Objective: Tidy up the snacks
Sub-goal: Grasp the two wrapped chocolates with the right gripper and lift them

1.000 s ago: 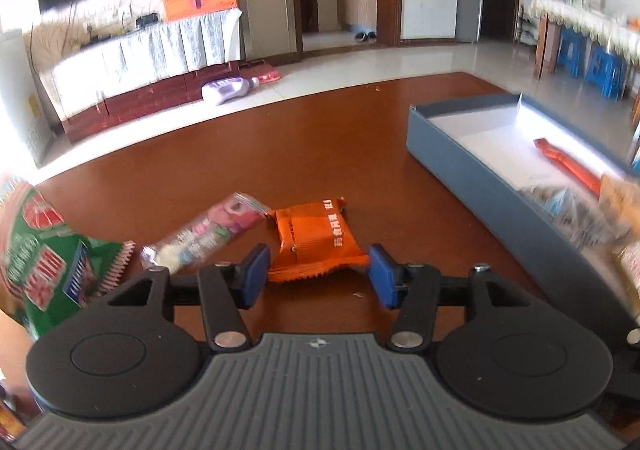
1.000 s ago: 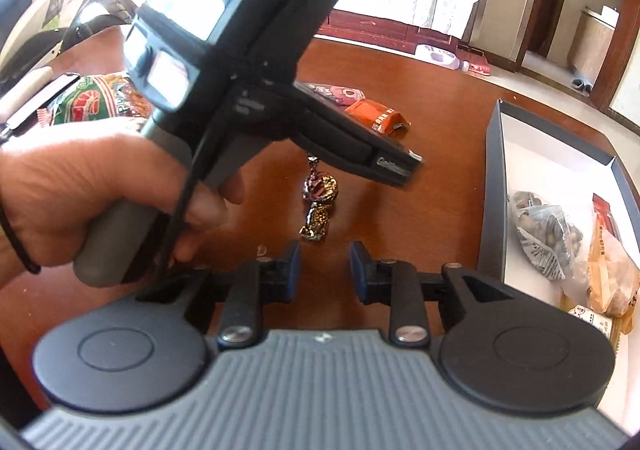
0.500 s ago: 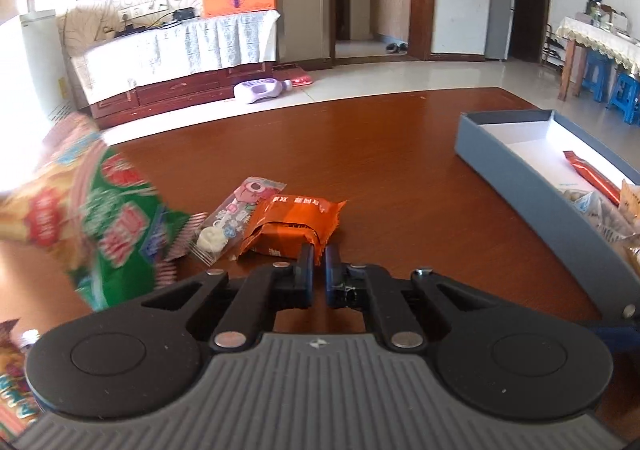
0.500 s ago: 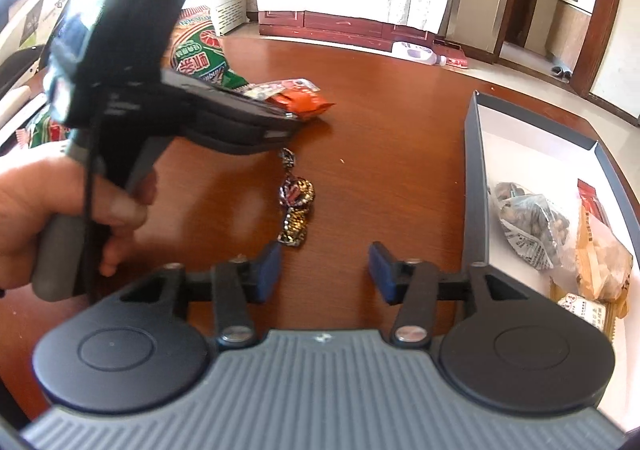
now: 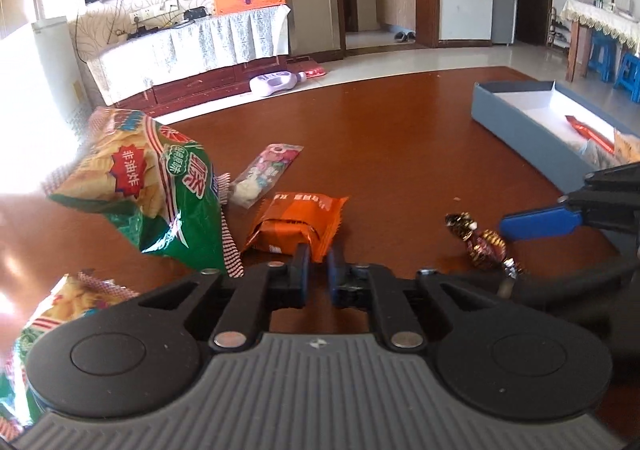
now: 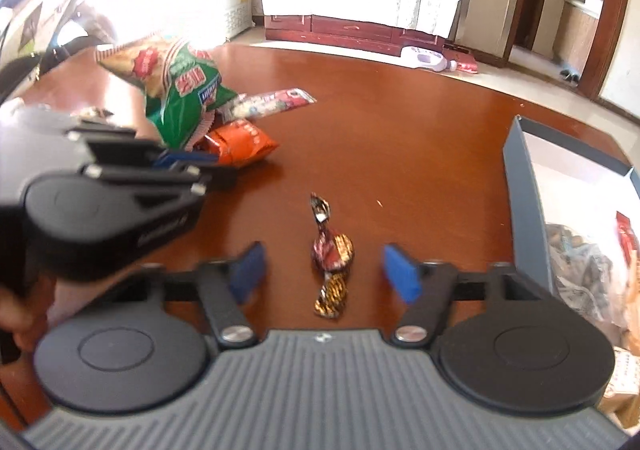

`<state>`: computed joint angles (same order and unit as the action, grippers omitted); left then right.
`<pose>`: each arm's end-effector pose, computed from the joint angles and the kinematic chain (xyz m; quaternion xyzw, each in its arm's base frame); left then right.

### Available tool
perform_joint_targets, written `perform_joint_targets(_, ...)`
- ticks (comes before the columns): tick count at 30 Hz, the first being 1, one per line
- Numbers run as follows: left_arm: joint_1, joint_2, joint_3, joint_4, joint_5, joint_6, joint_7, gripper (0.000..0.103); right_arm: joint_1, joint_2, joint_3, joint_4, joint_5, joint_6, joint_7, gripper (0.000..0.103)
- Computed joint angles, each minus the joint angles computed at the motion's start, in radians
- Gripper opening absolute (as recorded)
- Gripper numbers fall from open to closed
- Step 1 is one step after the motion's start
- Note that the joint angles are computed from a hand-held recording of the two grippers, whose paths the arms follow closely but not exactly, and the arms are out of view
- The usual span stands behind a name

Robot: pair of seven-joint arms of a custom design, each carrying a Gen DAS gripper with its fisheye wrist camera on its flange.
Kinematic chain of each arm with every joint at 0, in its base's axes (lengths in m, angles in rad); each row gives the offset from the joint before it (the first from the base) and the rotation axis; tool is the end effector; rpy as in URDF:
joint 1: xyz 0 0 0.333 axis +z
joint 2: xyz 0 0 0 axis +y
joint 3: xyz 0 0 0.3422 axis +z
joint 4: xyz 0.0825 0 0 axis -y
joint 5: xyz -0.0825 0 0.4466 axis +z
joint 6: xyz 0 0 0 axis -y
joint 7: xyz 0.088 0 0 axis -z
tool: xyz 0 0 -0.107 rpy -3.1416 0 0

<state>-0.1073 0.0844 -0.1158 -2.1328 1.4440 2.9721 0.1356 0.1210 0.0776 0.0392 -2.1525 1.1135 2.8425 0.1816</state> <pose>0.5883 -0.2024 0.3994 -0.5877 0.6786 -0.2941 0.3280 0.6274 0.0533 0.3991 -0.8043 0.4436 -0.2002 0.3409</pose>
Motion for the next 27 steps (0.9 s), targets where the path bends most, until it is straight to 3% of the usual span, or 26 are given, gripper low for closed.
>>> perform_joint_targets(1,-0.003,-0.005,0.002,-0.002,0.048,-0.007,-0.046,0.048,0.000,-0.002,0.000,-0.001,0.003,0.003,0.001,0.038)
perform_joint_targets(2,-0.005,-0.008,0.002,0.000,0.100,-0.019,-0.097,0.078,0.003,-0.006,0.003,-0.008,0.005,0.020,-0.007,0.032)
perform_joint_targets(3,-0.010,-0.015,-0.003,-0.003,0.155,-0.046,-0.161,0.087,0.005,-0.010,0.004,-0.014,0.005,0.027,-0.020,0.028)
perform_joint_targets(5,0.001,-0.012,-0.006,0.004,0.180,-0.028,-0.192,0.088,0.008,-0.012,0.003,-0.018,0.007,0.036,-0.037,0.026)
perform_joint_targets(7,0.006,-0.002,-0.010,0.011,0.119,-0.025,-0.151,0.090,0.007,-0.011,0.000,-0.015,0.002,0.027,-0.026,0.026)
perform_joint_targets(13,0.006,0.038,0.004,0.048,0.009,-0.020,-0.058,0.091,0.004,-0.017,-0.006,-0.017,-0.017,0.000,-0.002,0.026)
perform_joint_targets(16,0.012,0.061,0.007,0.060,-0.129,-0.001,0.067,0.091,0.000,-0.018,-0.011,-0.016,-0.017,-0.020,0.007,0.026)
perform_joint_targets(17,0.014,0.066,0.010,0.060,-0.172,0.015,0.112,0.088,0.000,-0.017,-0.012,-0.014,-0.018,-0.024,0.010,0.026)
perform_joint_targets(18,0.021,0.070,0.008,0.061,-0.179,0.036,0.119,0.072,0.000,-0.015,-0.012,-0.012,-0.021,-0.026,0.012,0.026)
perform_joint_targets(19,-0.003,0.073,0.041,0.067,-0.119,0.059,0.056,0.061,0.000,-0.015,-0.011,-0.011,-0.020,-0.020,0.010,0.026)
perform_joint_targets(21,-0.021,0.072,0.049,0.073,-0.059,0.047,0.016,0.052,0.004,-0.014,-0.006,-0.013,-0.011,-0.003,-0.003,0.026)
perform_joint_targets(27,-0.032,0.061,0.034,0.070,0.030,0.002,-0.042,0.049,0.007,-0.022,-0.004,-0.014,0.038,0.007,-0.045,0.026)
